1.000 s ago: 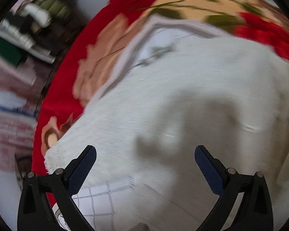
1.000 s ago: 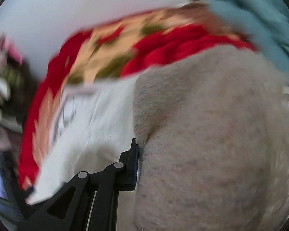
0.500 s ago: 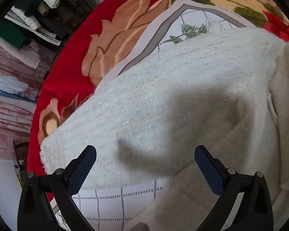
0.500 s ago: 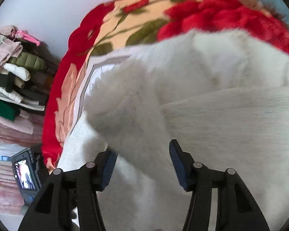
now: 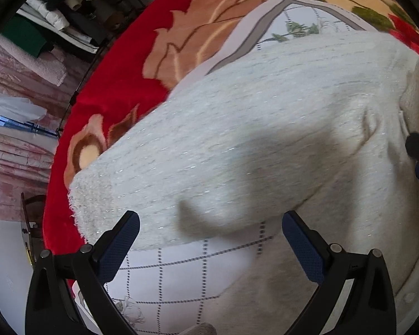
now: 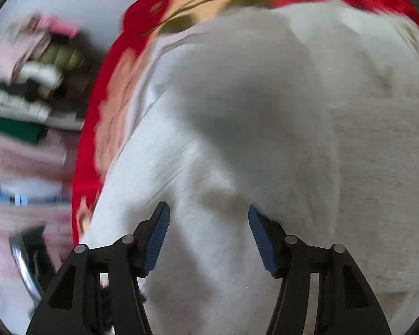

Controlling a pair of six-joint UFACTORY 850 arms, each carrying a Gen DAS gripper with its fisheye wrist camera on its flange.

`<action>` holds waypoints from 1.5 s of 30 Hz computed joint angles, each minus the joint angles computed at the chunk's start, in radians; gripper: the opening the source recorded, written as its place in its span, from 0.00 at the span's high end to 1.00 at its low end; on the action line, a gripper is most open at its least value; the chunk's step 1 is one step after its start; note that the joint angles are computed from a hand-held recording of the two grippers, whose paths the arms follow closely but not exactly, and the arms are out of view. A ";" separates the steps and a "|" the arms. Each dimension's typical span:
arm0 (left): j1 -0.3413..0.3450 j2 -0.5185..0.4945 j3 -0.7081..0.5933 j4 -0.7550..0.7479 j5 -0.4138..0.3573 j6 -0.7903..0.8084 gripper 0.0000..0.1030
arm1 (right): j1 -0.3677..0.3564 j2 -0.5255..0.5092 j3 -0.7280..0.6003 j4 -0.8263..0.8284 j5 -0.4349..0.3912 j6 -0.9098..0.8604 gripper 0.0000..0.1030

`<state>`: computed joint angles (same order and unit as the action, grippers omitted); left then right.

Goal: Fold large clothes

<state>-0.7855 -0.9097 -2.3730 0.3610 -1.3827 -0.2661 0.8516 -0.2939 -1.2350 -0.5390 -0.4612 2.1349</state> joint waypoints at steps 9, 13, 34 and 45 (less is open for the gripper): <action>0.055 0.067 0.123 -0.029 0.022 -0.015 0.00 | 0.113 -0.147 -0.255 0.289 -0.497 -0.161 0.41; 0.101 0.113 0.195 -0.098 0.020 -0.045 0.00 | 0.166 -0.170 -0.284 0.426 -0.704 -0.064 0.41; 0.387 0.136 0.364 -0.694 0.161 -0.363 0.00 | 0.483 -0.355 -0.528 0.494 -0.711 0.432 0.40; 0.290 -0.050 -0.060 -0.425 0.139 -0.291 0.90 | 0.525 -0.436 -0.681 0.570 -0.923 0.435 0.30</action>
